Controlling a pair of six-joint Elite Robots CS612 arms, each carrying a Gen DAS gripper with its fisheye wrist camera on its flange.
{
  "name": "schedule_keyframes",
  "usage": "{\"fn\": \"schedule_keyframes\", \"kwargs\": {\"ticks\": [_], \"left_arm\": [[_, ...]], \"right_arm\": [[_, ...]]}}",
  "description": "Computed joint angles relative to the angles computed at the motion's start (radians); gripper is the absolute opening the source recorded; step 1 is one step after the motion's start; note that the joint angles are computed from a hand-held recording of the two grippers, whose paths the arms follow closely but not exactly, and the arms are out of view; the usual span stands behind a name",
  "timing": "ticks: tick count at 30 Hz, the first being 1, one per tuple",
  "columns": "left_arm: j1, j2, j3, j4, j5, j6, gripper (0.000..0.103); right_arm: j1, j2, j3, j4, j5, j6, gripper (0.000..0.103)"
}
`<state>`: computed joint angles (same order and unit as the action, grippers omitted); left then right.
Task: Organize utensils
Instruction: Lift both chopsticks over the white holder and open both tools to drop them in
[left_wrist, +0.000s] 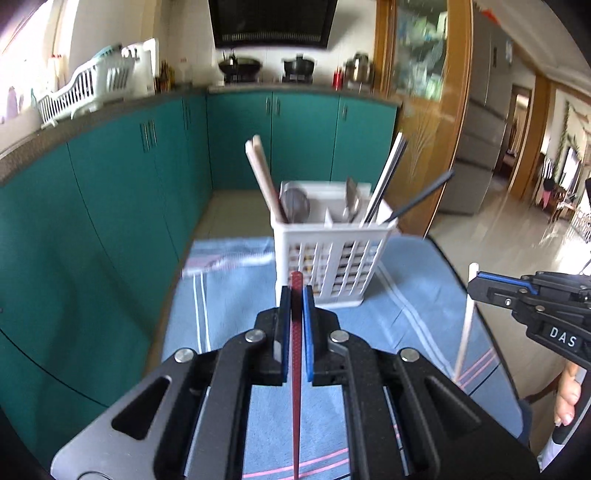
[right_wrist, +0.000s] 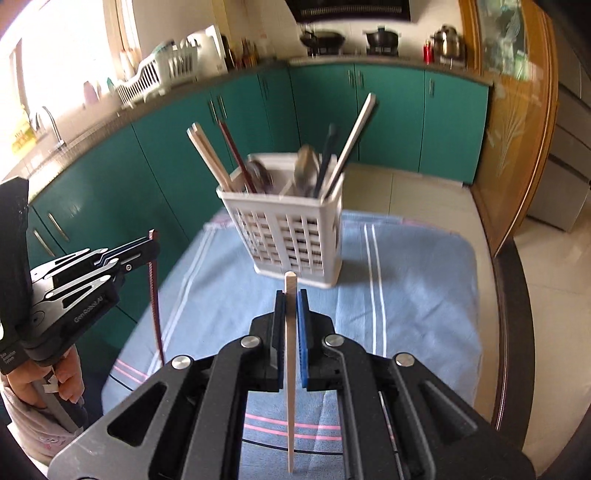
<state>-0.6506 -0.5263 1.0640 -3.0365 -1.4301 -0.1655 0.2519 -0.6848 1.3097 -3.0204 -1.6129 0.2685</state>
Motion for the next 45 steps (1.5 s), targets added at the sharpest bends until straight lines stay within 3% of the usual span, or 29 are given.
{"fn": "schedule_keyframes", "kwargs": {"ticks": [8, 14, 18, 28, 34, 40, 45], "left_arm": [[-0.008, -0.036, 0.032, -0.115, 0.006, 0.013, 0.006], [0.000, -0.047, -0.009, -0.188, -0.025, 0.018, 0.006], [-0.001, -0.036, -0.071, -0.209, -0.003, 0.035, 0.006], [-0.001, 0.054, -0.286, -0.153, 0.084, -0.019, 0.006], [-0.003, 0.128, -0.414, -0.108, 0.133, 0.000, 0.006], [-0.002, 0.224, -0.534, 0.010, 0.156, -0.011, 0.006], [0.005, 0.247, -0.547, 0.046, 0.151, -0.038, 0.006]], "right_arm": [[0.006, -0.045, 0.051, -0.136, -0.006, -0.017, 0.007], [0.012, -0.050, -0.001, -0.151, -0.047, -0.049, 0.007], [0.005, -0.051, -0.051, -0.151, -0.040, -0.061, 0.007], [-0.003, 0.022, -0.214, -0.192, -0.139, -0.029, 0.007], [-0.006, 0.091, -0.316, -0.239, -0.217, -0.054, 0.007], [-0.015, 0.141, -0.357, -0.155, -0.187, -0.034, 0.007], [-0.021, 0.160, -0.355, -0.120, -0.148, -0.006, 0.007]]}}
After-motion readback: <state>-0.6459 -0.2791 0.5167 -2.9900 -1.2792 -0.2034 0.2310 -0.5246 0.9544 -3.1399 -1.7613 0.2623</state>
